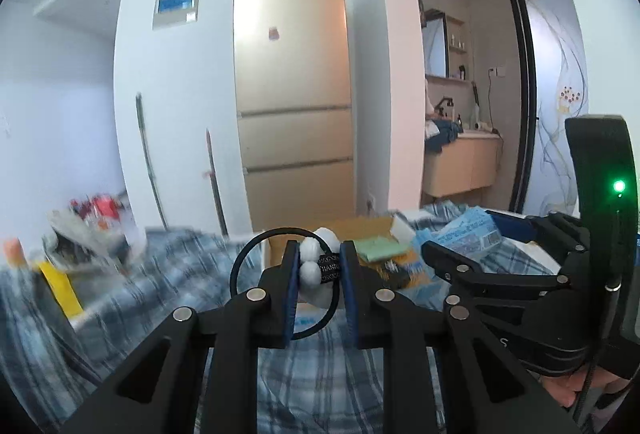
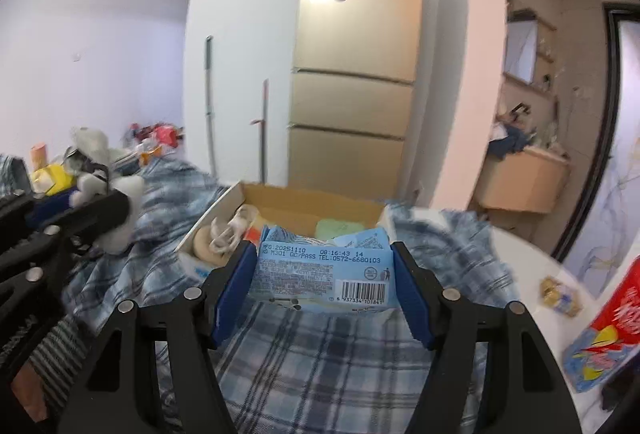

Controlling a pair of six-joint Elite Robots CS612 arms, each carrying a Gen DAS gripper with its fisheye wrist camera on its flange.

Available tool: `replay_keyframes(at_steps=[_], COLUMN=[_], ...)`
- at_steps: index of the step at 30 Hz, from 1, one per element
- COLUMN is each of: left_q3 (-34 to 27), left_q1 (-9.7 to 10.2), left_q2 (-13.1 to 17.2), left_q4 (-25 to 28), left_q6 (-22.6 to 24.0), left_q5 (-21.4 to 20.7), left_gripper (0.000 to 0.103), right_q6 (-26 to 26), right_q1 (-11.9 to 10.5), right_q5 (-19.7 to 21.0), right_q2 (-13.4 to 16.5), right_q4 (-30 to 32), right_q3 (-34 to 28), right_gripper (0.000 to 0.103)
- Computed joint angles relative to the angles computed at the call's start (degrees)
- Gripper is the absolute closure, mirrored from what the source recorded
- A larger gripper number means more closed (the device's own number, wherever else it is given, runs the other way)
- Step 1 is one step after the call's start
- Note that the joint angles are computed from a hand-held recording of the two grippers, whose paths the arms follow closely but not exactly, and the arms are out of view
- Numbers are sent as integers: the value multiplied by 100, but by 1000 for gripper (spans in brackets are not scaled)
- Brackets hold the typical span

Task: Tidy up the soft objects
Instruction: 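Carry the earphones with the left gripper while the right gripper carries the packet over the box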

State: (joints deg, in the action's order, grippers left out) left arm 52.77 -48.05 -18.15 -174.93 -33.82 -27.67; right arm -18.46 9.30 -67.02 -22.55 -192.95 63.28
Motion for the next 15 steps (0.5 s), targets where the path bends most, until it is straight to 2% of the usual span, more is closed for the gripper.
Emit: replay_keyframes(at_steps=[4,7,12,15], left_q3=[-49,-359,-695,-1172], left_q1=[29,8,19,9], left_q2=[-97,7,65,243], left_q4=[-74,-373,-676,-1074], left_q6=[75,707,1085,1757], left_q5=[-35,261,360,520], left_gripper=[82,82,82,82], right_q6=[304,491,863,1084], right_q1=[-42,-75,-114,-126], right_q5=[131,189,265,365], right_q2=[-135,-204,-252,-251], right_q4=[-43,-291,-603,-814], right_q3=[27,1,-194,-336], right_gripper=[37,36,36,36])
